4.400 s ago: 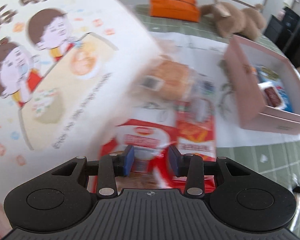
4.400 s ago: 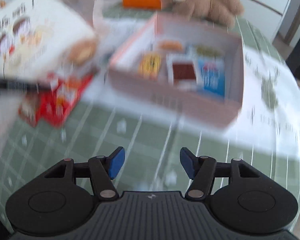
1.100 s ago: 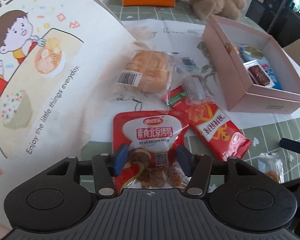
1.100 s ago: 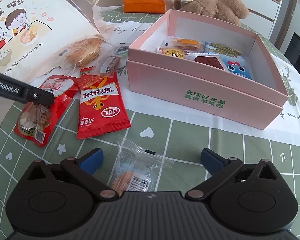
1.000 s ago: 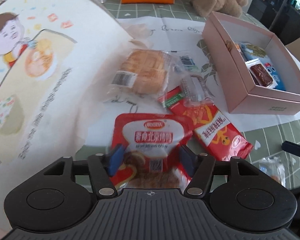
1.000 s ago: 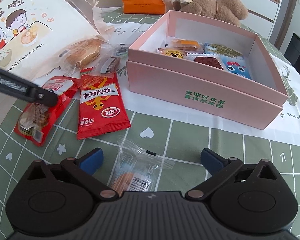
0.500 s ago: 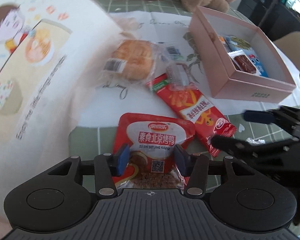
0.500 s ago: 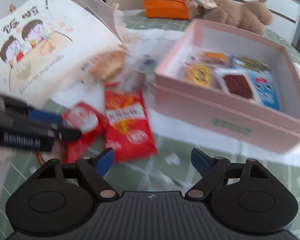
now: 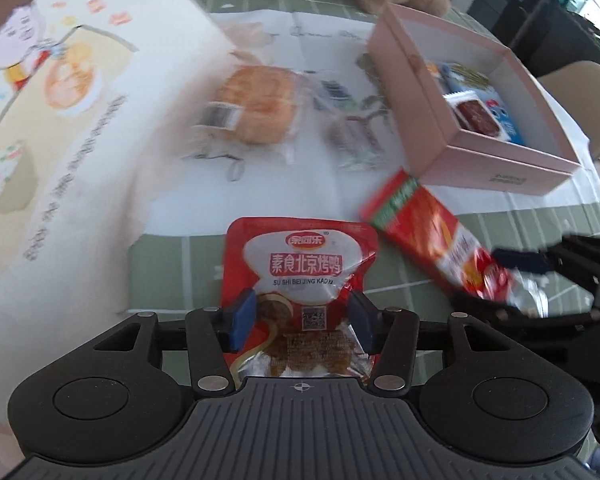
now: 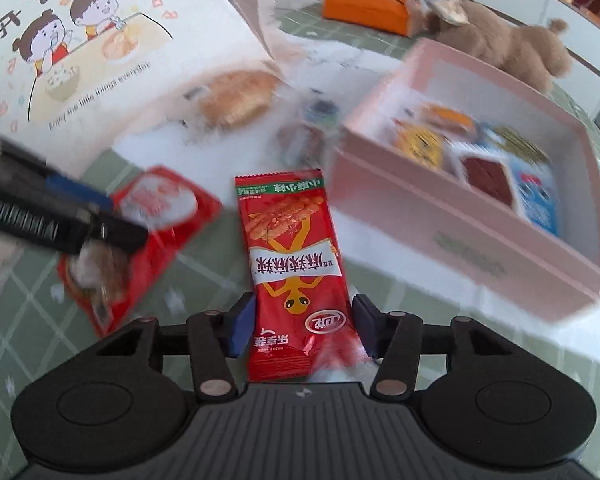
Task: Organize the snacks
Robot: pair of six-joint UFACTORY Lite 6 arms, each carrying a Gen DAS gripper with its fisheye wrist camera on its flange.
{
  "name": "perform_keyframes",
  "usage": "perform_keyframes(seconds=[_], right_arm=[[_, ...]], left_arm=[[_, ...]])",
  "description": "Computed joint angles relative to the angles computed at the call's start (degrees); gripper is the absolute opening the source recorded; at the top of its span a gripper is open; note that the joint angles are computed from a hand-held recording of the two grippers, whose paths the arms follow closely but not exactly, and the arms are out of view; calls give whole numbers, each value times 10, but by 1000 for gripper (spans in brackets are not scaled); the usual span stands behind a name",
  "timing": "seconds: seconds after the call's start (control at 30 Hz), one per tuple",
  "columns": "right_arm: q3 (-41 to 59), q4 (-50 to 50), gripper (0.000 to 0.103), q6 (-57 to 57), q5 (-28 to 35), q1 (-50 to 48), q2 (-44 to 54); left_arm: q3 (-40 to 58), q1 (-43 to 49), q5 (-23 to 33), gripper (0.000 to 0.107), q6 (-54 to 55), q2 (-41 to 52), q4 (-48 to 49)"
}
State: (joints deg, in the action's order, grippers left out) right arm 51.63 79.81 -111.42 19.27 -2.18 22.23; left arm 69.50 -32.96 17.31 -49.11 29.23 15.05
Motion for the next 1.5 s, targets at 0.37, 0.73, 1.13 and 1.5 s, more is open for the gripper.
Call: perform_keyframes(seconds=[0.37,0.73,1.13,1.5], right_arm=[[-43,-103,55,36,23,-172,-48],[15,-388,62,311,236,-350,-79],[-40,-362,18,344,296,-386,-54],[-62,-164,17,267,81,-138,-74]], left_arm=[[113,-34,38,62,44,83,-8],[306,-83,83,60,152,206,-123],[425,-119,131,56,181,276,-137],[226,-102,137,45,16,119,58]])
